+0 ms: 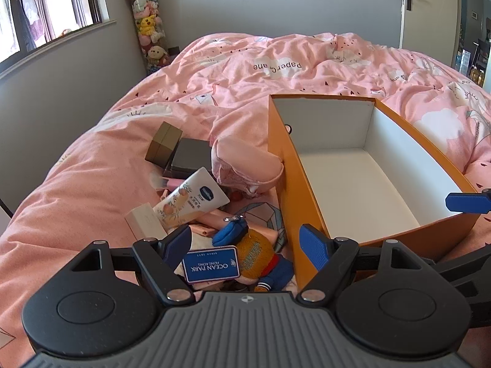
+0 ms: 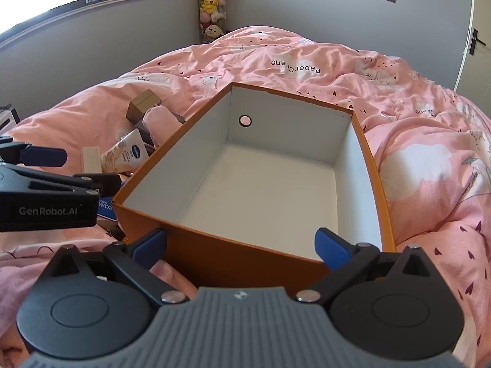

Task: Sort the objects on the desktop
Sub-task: 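Move the right tool toward the pink pouch beside the box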

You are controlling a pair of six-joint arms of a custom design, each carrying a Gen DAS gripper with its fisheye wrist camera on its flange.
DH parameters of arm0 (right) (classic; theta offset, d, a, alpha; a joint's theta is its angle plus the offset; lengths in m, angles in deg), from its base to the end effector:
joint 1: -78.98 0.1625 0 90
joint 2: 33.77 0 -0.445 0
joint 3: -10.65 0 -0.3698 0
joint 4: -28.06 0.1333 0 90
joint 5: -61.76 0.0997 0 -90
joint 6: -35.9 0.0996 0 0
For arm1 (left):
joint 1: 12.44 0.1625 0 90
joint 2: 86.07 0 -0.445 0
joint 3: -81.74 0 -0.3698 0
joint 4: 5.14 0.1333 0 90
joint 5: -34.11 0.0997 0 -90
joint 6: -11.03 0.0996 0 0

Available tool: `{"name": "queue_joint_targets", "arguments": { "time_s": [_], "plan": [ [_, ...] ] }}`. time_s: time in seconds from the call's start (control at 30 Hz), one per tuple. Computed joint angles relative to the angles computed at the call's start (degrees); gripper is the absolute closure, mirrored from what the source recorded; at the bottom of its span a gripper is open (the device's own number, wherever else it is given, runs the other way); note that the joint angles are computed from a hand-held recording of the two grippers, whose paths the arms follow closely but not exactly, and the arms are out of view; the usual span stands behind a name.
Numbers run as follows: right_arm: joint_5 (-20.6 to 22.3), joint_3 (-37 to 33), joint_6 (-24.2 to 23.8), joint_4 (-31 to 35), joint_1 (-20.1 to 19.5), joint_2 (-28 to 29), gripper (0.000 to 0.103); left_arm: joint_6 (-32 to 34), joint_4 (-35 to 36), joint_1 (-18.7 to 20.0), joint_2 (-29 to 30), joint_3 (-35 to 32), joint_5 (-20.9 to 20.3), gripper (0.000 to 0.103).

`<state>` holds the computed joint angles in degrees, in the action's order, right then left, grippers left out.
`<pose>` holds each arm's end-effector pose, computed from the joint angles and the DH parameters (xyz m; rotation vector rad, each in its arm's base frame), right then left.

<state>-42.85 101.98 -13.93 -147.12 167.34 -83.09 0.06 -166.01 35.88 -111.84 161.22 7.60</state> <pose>0.0880 -0.7063 0.2504 0.9020 -2.3265 0.7494 -0.3180 -0.6916 0.0448 0.3701 2.0941 -0.8673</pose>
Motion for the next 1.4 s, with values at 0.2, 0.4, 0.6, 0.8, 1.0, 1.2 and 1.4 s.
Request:
{"name": "queue_joint_targets", "arguments": {
  "time_s": [0.2, 0.4, 0.6, 0.8, 1.0, 1.2, 1.4],
  "plan": [
    [-1.64, 0.46, -3.24, -2.18, 0.35, 0.77, 0.001, -2.33, 2.75, 0.2, -0.36, -0.09, -0.8, 0.012],
    [-0.58, 0.28, -2.32, -1.06, 0.08, 0.46, 0.001, -3.0, 3.69, 0.23, -0.58, 0.08, -1.44, 0.012],
    [0.66, -0.13, -1.53, 0.4, -0.14, 0.36, 0.001, -3.44, 4.57, 0.32, -0.77, -0.06, -2.07, 0.012],
    [0.5, -0.17, -1.53, 0.45, -0.06, 0.44, 0.001, -4.82, 5.57, 0.48, -1.18, 0.1, -2.64, 0.012],
    [0.0, -0.3, -1.68, 0.51, 0.16, 0.59, 0.001, -3.97, 3.88, 0.62, -1.71, 0.58, -5.01, 0.017],
    [0.05, -0.27, -1.7, 0.51, 0.14, 0.56, 0.001, -3.93, 3.32, 0.52, -1.67, 0.63, -4.62, 0.02],
    [0.31, -0.3, -1.47, 1.1, 0.09, 0.31, 0.001, -4.64, 3.58, 0.63, -2.3, 0.79, -4.97, 0.02]
  ]
}}
